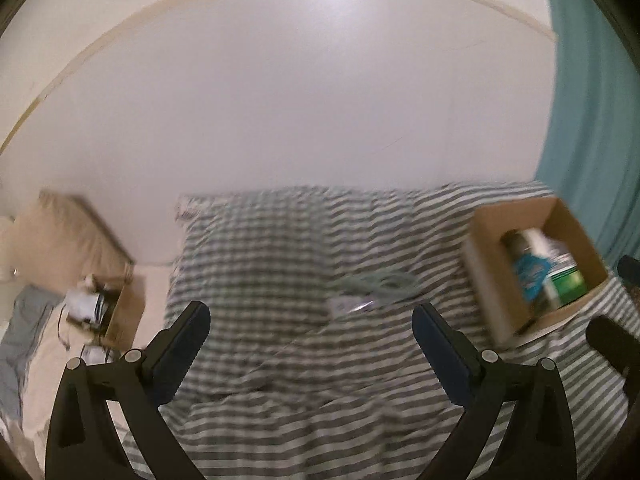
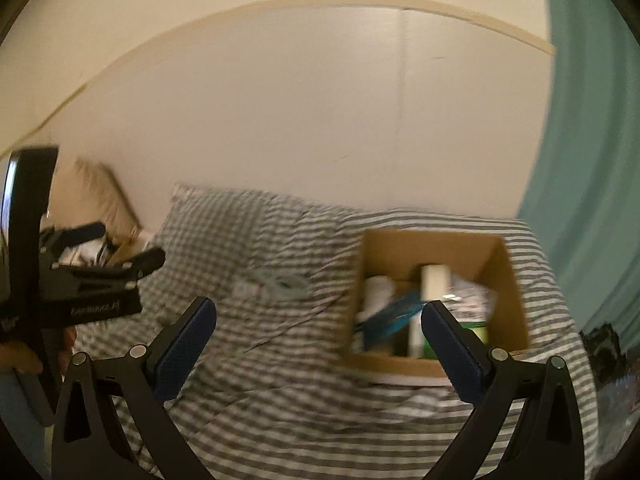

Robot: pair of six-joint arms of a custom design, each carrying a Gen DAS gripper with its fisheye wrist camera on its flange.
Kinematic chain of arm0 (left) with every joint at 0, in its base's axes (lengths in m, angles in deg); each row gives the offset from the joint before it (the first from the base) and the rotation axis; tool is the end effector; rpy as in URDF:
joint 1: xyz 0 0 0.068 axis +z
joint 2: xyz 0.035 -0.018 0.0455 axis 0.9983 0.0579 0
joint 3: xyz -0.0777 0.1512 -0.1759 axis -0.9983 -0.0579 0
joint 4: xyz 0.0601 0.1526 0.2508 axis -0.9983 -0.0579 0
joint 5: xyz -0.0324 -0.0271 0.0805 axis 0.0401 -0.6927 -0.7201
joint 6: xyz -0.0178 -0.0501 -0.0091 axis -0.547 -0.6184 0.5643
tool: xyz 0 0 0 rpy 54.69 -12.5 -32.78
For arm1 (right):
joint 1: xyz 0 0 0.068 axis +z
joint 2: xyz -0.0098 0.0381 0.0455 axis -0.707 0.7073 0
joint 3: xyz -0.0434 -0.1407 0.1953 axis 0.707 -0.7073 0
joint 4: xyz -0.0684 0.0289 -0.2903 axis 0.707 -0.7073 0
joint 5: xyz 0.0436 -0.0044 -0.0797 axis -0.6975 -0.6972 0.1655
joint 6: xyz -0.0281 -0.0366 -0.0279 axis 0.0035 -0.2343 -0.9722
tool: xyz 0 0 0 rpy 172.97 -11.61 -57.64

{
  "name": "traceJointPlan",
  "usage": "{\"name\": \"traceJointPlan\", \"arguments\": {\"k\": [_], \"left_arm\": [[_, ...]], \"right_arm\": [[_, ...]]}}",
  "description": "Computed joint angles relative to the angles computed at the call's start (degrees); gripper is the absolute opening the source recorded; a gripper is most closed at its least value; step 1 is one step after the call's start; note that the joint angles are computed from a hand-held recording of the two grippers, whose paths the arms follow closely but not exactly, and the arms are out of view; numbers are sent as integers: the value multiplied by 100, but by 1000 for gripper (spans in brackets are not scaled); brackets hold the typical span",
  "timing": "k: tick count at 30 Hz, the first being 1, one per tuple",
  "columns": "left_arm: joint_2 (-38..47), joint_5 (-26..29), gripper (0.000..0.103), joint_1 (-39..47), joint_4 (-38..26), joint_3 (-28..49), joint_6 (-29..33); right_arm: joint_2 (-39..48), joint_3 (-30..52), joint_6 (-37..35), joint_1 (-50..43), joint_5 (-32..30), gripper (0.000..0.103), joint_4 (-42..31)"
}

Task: Organize objects
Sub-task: 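Move both tools back toward the green clip and white tube on the bed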

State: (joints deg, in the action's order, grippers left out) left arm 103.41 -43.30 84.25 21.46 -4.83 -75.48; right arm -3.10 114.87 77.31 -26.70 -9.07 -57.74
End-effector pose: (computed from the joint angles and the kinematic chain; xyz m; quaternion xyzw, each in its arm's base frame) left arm 0.2498 -0.0058 0.2941 -0.0040 0.9148 0.0547 0.4001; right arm 0.2222 0.0729 0.3436 -0.1299 0.8943 0.0687 0.4227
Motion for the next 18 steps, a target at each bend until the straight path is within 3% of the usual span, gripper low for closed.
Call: {"name": "traceJointPlan", "arguments": {"k": [5,9,14,18], "left_arm": [[434,280,103,866,584,-517,279],[996,429,103,1306,871,-483,373],[1853,533,103,1432,1285,-138,345],[2602,226,103,1201,1815,83,363]], "right_arm": [[792,-318,297,1065,566,103,620],[1854,-176,433,1308,847,103,1126],[3430,479,423,1234,987,103,1630],[4638,1252,169,1053,1162,102,1757]]}}
